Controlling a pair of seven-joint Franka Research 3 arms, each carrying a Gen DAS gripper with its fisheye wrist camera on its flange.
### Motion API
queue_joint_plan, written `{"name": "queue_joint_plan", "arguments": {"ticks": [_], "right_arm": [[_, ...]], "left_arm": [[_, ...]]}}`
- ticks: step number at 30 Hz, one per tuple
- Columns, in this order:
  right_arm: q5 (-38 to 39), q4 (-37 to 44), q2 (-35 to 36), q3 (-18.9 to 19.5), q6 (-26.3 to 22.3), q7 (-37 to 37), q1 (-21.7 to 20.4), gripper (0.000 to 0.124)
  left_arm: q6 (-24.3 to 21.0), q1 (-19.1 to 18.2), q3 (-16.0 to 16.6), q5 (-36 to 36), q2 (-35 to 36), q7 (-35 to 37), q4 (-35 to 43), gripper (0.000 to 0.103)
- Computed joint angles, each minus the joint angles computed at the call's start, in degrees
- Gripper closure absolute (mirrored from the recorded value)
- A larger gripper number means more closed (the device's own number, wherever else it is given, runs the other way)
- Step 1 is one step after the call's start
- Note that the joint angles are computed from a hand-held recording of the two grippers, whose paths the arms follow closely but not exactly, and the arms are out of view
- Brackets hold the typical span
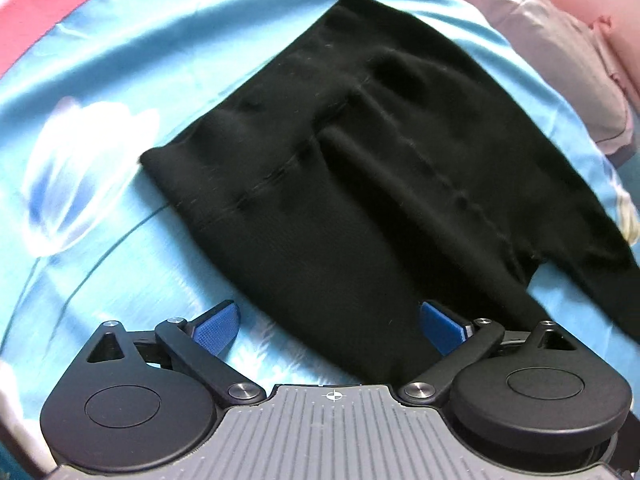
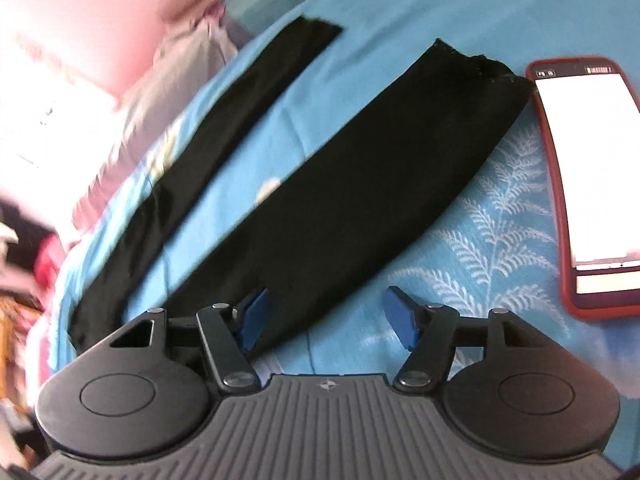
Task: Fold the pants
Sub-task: 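Close the right gripper on the leg ends and lift them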
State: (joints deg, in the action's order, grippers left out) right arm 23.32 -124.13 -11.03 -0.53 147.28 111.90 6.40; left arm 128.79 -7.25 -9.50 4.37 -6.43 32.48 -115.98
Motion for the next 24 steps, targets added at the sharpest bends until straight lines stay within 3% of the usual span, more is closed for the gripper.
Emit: {"name": "queue_joint_plan", "arguments": {"ticks": [4,9,11,13,14,15,17,19,24], "right_arm": [[6.8,-1.2,1.4,-0.9,6.5,0.3,0.6,0.062],[11.1,-2.3,3.2,-1.0,11.6,5.4,0.2,0.097],[11.2,-2.5,3.1,-1.2,11.0,6.4,0.0,0.108],[10.5,-1.9,3.3,-1.4,9.6,5.9,-0.2,0.111],[9.2,-1.3,3.5,-1.3,8.6,6.4,-0.5,0.111],[6.8,-0.1,4.0,-1.1,7.0,6.9,-0.9,0.112],[2.3,3.5,6.0,-0.8,3.7,6.9,-1.2,0.114],[0.7,7.0,7.6,-0.9,0.9,5.2,-1.3,0.114],[1.4,17.5,13.3,-1.2,-1.9,-0.9,-1.5,0.115]], "left_arm": [[3.2,0.4,-0.1,2.1,0.6,-1.3,-0.6,0.0],[6.4,0.6,0.1,2.4,-1.1,-3.3,-3.0,0.0],[5.9,0.8,0.1,3.1,-2.1,-4.2,-3.5,0.0],[4.1,1.0,0.0,4.6,-2.2,-4.7,-2.8,0.0],[1.7,1.1,-0.1,5.4,-1.5,-4.3,-1.4,0.004],[-2.5,1.1,-0.4,6.9,-0.1,-3.8,1.3,0.015],[-5.3,0.9,-0.3,7.4,1.6,-2.3,4.1,0.029],[-5.5,1.0,-0.1,7.6,2.5,-1.2,6.2,0.033],[-0.7,1.8,0.9,6.6,4.9,1.3,10.9,0.033]]}}
